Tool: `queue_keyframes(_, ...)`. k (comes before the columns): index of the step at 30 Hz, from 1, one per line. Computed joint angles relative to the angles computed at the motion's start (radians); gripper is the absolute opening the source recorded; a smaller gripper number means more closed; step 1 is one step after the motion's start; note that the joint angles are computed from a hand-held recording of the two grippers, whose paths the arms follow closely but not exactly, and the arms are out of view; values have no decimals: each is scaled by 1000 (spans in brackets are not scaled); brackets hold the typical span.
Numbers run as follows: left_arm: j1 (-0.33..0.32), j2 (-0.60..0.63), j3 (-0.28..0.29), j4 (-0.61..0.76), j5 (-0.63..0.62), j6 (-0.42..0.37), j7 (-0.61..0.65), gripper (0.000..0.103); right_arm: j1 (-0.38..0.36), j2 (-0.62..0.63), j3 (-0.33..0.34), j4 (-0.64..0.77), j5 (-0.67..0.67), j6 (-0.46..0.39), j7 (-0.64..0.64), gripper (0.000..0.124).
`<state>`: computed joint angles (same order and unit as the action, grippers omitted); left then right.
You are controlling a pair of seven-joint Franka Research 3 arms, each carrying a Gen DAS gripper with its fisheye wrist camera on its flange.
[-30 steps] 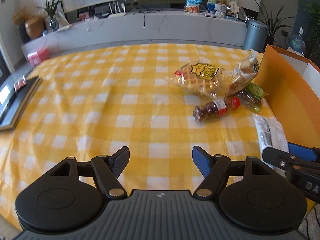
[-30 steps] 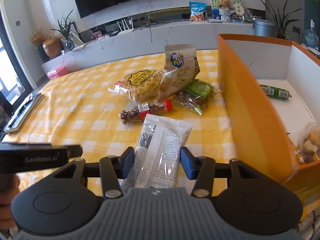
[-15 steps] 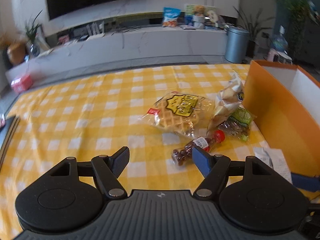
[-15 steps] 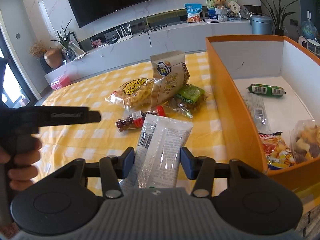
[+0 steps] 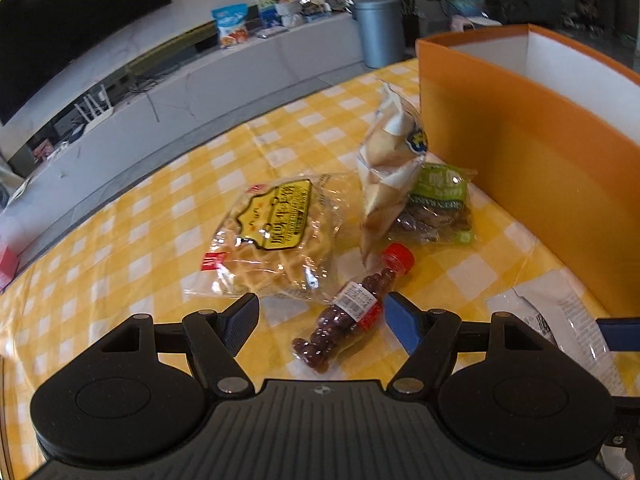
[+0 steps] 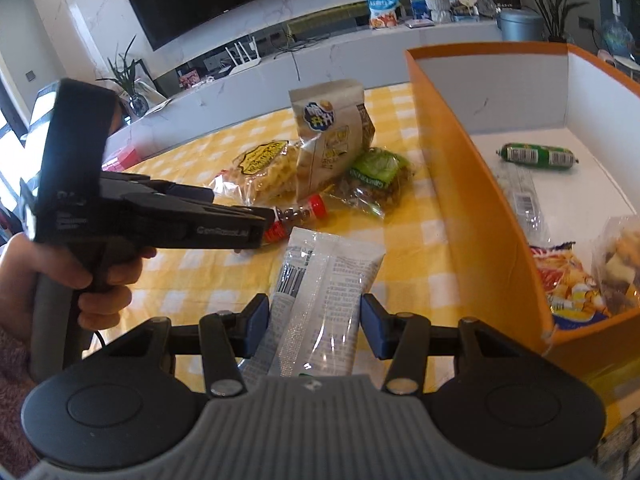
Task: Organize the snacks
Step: 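Grasp the red-capped chocolate-ball bottle with the left gripper while the right lifts the bar, then lift the bottle with the left gripper while the right carries the bar over the box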
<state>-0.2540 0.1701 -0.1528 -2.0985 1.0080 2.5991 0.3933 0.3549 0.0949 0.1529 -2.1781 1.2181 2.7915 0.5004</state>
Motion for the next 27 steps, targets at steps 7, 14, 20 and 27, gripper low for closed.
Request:
queue_keyframes(7,1,23,6,-1,-82,28,21,76,3,5,2,1,-3,13,-6,49)
queue_keyframes(14,-18,22,-3,4,-57,-19,-1,43,1,10,3,4,-16,10,15,49)
queue_keyframes(20,-19,15,-10,5,-127,-25,-25,38,-2,13,6,7,-22,9,21,49)
queue_keyframes(27,-13,-95,-24,-118,-98,35,-102,36,0,2,7,0,20,20,-35,49)
